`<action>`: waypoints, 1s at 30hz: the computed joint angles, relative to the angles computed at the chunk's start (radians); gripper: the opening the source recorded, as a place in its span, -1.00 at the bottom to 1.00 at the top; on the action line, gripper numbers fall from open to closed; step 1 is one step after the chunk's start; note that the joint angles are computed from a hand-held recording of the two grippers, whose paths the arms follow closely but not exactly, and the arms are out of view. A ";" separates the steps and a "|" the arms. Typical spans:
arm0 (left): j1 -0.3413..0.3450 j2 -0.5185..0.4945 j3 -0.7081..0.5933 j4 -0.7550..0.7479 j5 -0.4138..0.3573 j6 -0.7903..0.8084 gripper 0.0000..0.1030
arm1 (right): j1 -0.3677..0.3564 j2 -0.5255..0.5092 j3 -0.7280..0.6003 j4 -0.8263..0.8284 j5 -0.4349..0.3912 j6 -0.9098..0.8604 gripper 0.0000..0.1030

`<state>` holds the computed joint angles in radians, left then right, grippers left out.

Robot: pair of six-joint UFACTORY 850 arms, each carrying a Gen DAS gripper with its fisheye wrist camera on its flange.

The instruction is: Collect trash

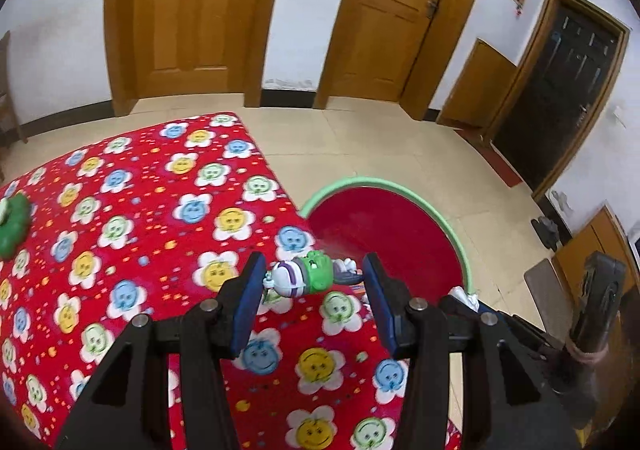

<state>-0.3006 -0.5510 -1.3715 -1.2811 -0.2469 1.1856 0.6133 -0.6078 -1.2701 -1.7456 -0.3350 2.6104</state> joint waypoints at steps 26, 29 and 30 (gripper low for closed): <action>-0.055 -0.118 -0.114 0.067 -0.112 0.014 0.02 | -0.038 0.090 0.130 -0.159 -0.084 0.258 -0.14; -0.049 -0.100 -0.095 0.038 -0.107 0.037 0.02 | -0.036 0.098 0.138 -0.162 -0.087 0.258 -0.14; -0.047 -0.091 -0.085 0.023 -0.105 0.049 0.02 | -0.034 0.098 0.135 -0.161 -0.087 0.254 -0.14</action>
<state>-0.3475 -0.6420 -1.4566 -1.2579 -0.3523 1.2343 0.5792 -0.5098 -1.1350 -1.9063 -0.4220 2.8642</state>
